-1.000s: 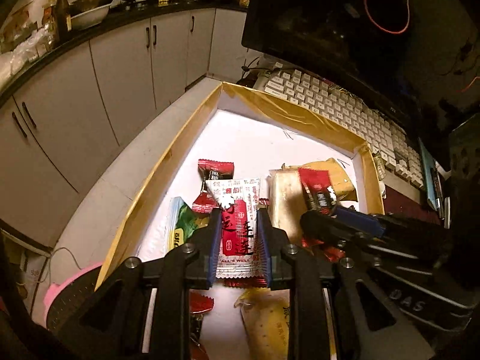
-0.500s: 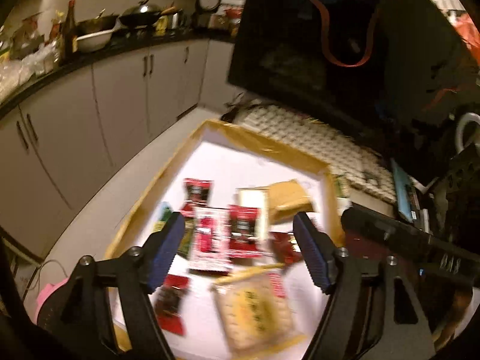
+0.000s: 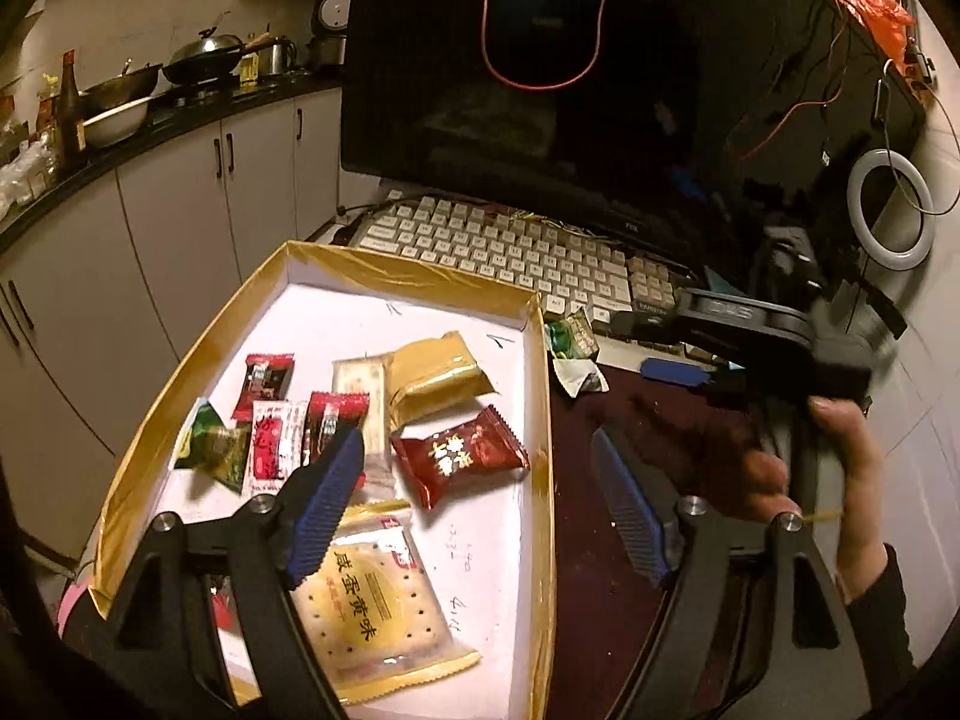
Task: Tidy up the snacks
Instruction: 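Grasp the small white wrapped candy with the right tool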
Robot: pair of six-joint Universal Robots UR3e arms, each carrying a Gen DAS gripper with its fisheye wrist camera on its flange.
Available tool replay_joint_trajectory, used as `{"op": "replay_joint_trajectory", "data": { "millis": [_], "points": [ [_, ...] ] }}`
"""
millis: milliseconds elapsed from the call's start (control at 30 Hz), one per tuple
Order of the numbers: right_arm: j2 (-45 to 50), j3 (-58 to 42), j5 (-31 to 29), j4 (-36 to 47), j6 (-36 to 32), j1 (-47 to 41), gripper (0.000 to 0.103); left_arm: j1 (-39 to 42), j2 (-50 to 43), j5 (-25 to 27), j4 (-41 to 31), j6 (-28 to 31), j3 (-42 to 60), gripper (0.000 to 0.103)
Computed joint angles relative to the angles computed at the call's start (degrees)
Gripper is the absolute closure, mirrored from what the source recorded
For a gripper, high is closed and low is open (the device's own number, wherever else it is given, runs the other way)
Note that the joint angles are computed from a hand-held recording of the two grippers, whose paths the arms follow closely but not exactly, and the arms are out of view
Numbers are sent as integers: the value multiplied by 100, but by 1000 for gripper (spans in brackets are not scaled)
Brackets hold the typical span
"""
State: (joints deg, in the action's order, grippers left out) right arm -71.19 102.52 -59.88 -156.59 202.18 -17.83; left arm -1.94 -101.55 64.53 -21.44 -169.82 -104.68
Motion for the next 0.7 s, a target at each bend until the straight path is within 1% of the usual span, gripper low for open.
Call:
{"op": "replay_joint_trajectory", "data": {
  "millis": [67,100,133,167,233,267,367,533,600,633,700],
  "points": [
    [171,-347,-391,169,-62,243,37,12,37,32,-9,-18,-48,24],
    [310,-662,-697,452,-69,416,37,35,43,19,-14,-35,-56,24],
    [366,-778,-816,604,13,494,39,56,31,3,-50,-50,-36,24],
    [430,-897,-945,786,175,567,44,82,33,-21,-103,-39,-20,24],
    [415,-890,-1306,848,540,739,52,124,60,-50,-104,-37,-46,24],
    [404,-893,-1523,857,669,857,52,152,85,-70,-73,-40,-84,24],
    [506,-913,-1540,775,1054,929,52,220,112,-135,-58,-59,-148,24],
    [825,-1321,-1721,731,1644,980,52,253,112,-119,-6,-20,-194,24],
    [1005,-1705,-2114,935,1649,1183,52,286,121,-156,-37,-12,-205,24],
    [1081,-1929,-2267,1124,1558,1270,54,292,119,-155,-49,-5,-203,24],
    [1087,-1993,-2577,1225,1334,1450,63,305,129,-170,-62,6,-208,24]
  ]
}}
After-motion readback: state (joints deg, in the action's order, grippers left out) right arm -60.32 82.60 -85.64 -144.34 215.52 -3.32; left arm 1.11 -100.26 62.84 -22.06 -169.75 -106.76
